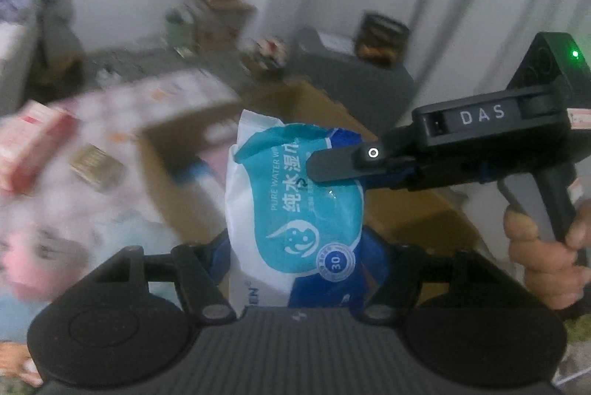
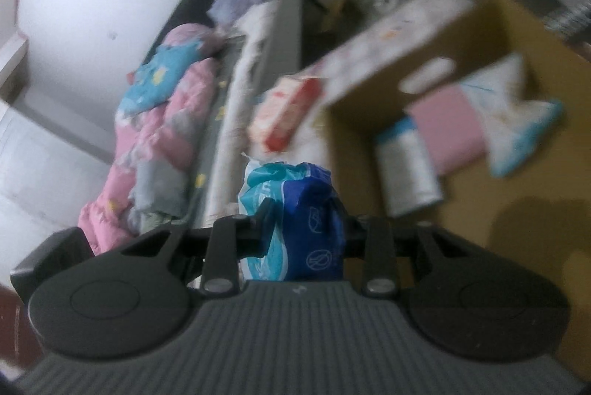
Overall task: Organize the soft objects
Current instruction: 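Lower the wet-wipes pack into the box and open the right tool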
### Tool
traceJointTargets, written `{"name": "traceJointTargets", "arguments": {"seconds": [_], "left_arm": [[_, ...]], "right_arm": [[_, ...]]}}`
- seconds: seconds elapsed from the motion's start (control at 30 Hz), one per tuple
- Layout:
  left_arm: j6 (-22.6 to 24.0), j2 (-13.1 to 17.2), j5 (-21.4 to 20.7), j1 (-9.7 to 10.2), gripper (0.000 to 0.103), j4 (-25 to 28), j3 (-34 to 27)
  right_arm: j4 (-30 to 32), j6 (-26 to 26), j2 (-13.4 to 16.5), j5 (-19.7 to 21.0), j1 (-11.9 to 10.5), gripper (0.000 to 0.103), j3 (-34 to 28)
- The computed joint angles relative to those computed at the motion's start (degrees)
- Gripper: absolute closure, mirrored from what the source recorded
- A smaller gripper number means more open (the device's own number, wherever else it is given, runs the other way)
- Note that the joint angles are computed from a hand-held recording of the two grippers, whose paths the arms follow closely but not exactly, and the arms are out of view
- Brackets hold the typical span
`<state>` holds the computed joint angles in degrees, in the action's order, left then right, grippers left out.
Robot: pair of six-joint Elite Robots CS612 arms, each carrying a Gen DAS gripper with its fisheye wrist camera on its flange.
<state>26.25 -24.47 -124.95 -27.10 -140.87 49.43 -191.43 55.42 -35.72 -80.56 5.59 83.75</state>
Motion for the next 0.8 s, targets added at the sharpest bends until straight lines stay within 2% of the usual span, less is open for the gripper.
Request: {"name": "traceJointTargets", "arguments": {"seconds": [0.1,0.17,0.23,0.33,0.4,0.53,0.73,0.8], "left_arm": [[1.1,1.9,0.7,-0.79,0.034,8.1,-3.9],[0.8,3.1,1.1,-0.72,0.034,8.6,-5.7],[0.6,2.8,1.8,-0.68,0.032,7.4,-4.9],[0.1,3.7,1.7,0.06,0.029,8.5,-7.0],[-0.4,3.9,1.5,0.64,0.028,8.1,-7.3],[-1.4,1.9,1.3,1.87,0.021,3.4,-4.0],[-3.2,-0.2,3.7,3.58,0.015,-7.4,1.5],[-3.6,-0.6,4.5,4.06,0.015,-9.6,2.8]], "right_arm": [[-0.1,1.7,1.1,2.4,-1.3,0.072,1.5],[2.3,2.4,2.2,2.8,-2.0,0.071,1.2],[6.1,3.0,3.6,4.2,-2.8,0.071,0.4],[16.4,-0.3,4.5,1.1,-2.8,0.071,-1.8],[19.3,-2.2,5.1,-0.3,-2.5,0.071,-2.9],[21.5,-3.8,6.1,-0.6,-2.2,0.070,-4.7],[24.6,-3.3,7.9,3.8,-2.1,0.070,-8.8],[26.8,-3.8,8.0,2.6,-1.7,0.070,-9.8]]}}
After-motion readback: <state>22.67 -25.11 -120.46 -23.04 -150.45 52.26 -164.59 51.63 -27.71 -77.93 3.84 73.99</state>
